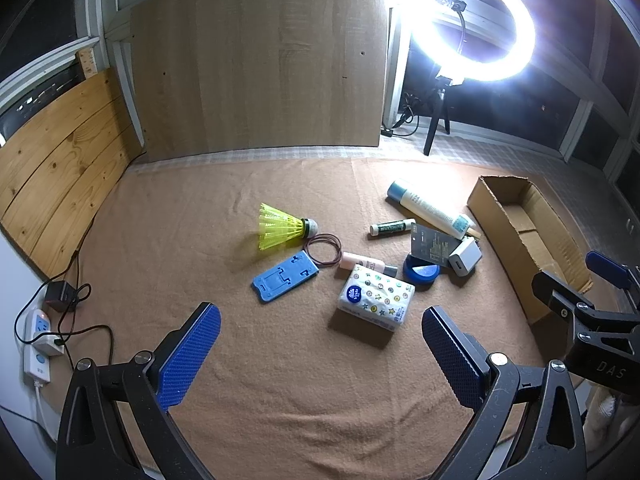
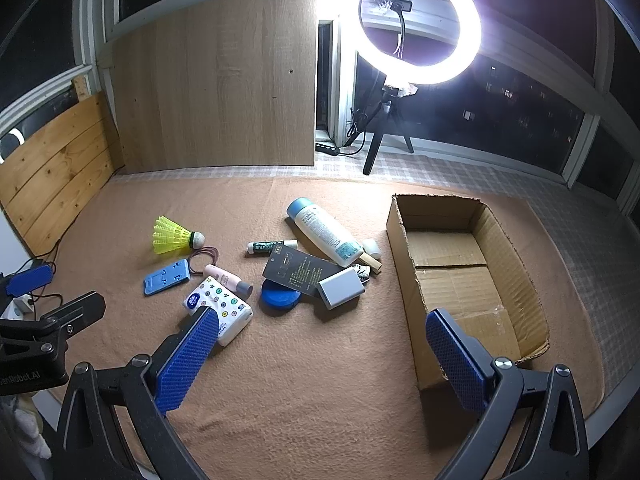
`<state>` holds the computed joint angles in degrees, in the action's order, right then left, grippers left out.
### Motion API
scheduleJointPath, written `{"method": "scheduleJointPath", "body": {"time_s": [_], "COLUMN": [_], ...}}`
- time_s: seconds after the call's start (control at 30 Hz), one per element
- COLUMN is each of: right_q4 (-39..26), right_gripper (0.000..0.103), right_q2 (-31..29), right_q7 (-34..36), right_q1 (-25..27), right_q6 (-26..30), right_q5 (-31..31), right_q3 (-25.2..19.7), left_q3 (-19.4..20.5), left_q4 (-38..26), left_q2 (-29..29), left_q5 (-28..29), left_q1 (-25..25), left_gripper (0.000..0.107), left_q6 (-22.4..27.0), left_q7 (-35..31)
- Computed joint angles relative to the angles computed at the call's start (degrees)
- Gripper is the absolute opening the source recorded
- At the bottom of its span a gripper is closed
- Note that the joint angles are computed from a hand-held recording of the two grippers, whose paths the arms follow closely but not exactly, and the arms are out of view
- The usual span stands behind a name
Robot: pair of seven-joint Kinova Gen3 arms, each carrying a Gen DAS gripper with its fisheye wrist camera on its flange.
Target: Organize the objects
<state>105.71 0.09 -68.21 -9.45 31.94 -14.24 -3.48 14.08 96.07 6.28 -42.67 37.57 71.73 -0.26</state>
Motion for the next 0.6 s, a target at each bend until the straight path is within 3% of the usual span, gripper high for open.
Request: {"method": "scheduleJointPath", "body": {"time_s": [0.6], "right_q4": [-0.75], "right_gripper": [0.102], "right_q2": [0.93], "right_q7": [0.09], "right_q1": [0.27], "right_q6": [0.59], "right_q5": [-0.22], "right_q3": [-0.10], "left_q3": [-0.53], "left_q4": [-0.11], "left_q2": [0.42], "left_q5": [0.31], "left_q1": [-0.46], "left_gripper": [0.101], "left_q6": [-1.24], "left_q7": [-0.87]}}
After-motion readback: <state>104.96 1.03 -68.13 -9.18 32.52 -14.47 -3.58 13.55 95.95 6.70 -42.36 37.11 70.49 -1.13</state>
